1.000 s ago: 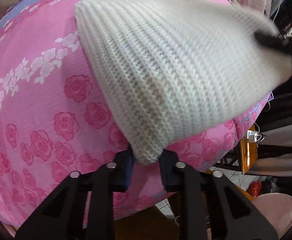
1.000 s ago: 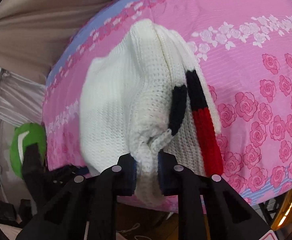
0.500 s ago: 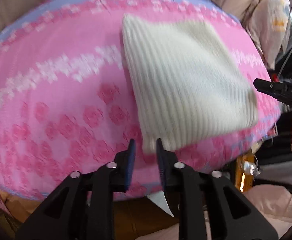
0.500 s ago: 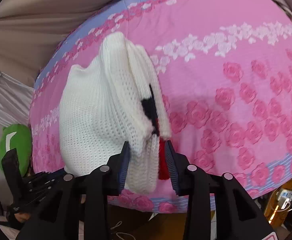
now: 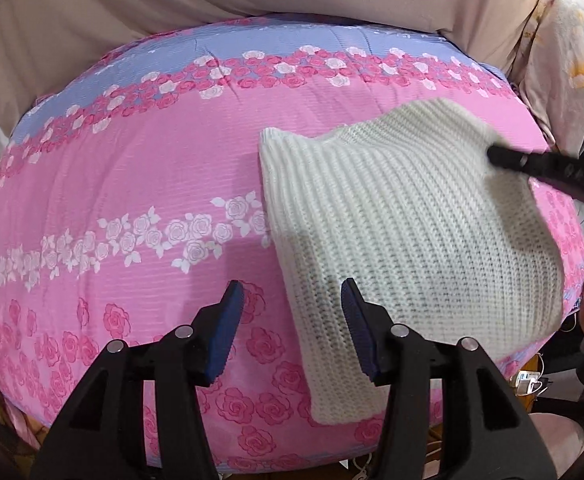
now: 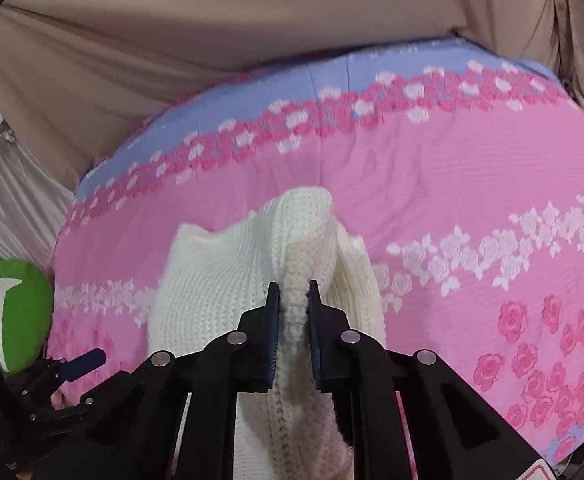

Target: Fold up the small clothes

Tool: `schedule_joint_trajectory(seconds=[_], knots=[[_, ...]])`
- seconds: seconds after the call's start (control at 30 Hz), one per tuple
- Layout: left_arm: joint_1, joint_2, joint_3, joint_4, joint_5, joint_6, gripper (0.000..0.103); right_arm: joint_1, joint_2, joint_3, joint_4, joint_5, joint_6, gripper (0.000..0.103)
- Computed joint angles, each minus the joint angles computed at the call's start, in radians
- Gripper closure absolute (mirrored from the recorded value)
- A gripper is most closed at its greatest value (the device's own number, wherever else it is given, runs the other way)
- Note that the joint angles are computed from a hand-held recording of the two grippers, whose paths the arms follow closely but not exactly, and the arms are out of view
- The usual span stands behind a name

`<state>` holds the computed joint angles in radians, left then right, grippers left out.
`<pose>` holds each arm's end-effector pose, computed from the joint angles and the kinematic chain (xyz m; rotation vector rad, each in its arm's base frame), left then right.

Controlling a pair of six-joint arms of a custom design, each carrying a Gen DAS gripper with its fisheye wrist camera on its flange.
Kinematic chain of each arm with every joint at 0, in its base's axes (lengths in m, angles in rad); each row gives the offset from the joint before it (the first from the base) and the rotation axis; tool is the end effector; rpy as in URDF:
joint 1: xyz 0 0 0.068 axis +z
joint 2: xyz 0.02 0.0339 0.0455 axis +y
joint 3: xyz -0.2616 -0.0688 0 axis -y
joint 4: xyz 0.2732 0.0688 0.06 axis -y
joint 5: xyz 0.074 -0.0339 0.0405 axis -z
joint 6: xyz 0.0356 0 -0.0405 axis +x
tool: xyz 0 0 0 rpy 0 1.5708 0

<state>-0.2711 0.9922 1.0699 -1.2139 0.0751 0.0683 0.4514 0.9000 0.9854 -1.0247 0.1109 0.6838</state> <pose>0.1831 -0.0537 0.3142 0.4802 2.6695 -0.1620 0.1718 0.0789 0.3132 0.3392 2.5099 0.3262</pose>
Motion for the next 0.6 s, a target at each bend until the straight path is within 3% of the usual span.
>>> schedule_joint_trajectory(seconds=[0.17, 0.23, 0.4, 0.47, 0.6], knots=[[0.030, 0.045, 0.014, 0.005, -0.010, 0.023, 0.054, -0.145, 0.134, -0.130, 0.058, -0.100, -0.098, 0.086], [0.035, 0.054, 0.015, 0.005, -0.016, 0.028, 0.054, -0.158, 0.068, -0.123, 0.046, -0.126, -0.057, 0.086], [0.038, 0.074, 0.013, 0.004, -0.028, 0.034, 0.054, 0.016, -0.085, 0.004, -0.108, 0.066, 0.049, 0.085], [0.038, 0.077, 0.009, 0.005, -0.024, 0.035, 0.054, 0.094, -0.090, 0.009, -0.152, 0.084, 0.061, 0.086], [0.020, 0.074, -0.004, -0.002, -0.037, 0.027, 0.054, 0.133, -0.014, -0.162, -0.128, 0.043, 0.098, 0.089]])
